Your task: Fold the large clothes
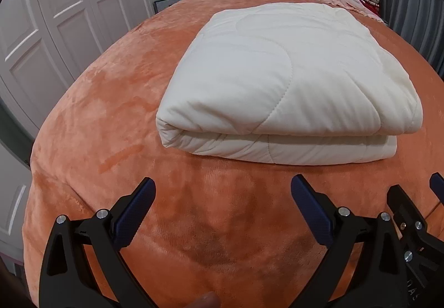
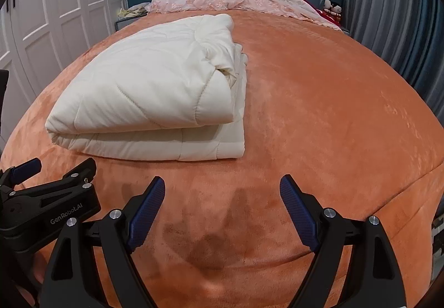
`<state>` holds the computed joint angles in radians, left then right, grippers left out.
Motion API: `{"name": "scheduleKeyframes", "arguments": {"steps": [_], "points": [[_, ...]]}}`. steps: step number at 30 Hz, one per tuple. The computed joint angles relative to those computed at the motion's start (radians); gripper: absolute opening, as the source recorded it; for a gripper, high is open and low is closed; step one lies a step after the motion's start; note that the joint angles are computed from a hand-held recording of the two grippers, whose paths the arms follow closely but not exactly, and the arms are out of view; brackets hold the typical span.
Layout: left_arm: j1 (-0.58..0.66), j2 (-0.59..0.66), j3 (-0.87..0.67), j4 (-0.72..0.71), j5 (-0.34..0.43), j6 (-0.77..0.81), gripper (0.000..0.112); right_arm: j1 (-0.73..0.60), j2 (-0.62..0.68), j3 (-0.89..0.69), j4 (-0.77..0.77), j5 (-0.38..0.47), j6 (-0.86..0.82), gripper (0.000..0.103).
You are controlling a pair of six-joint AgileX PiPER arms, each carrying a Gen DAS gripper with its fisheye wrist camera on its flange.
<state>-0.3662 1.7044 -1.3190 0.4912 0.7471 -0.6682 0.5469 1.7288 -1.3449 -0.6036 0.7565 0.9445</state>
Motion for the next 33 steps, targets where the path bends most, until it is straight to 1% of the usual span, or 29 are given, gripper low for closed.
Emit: {"name": "scheduleKeyframes", "arguments": {"steps": [7,20,33], "points": [[-0.026,-0.006,0.019,0.051,-0.008,-0.033,0.096,0.013,0.008,0.004,-0.011,0.01,0.013,0.082],[-0.029,-0.019,0.036,0.06,-0.027,-0.045,0.095,0.019,0.0,0.017,-0.025,0.009,0.036,0.083],[-0.031,-0.018,0.036,0.059,-0.026,-0.045,0.095,0.024,-0.003,0.022,-0.034,0.014,0.047,0.083]]}}
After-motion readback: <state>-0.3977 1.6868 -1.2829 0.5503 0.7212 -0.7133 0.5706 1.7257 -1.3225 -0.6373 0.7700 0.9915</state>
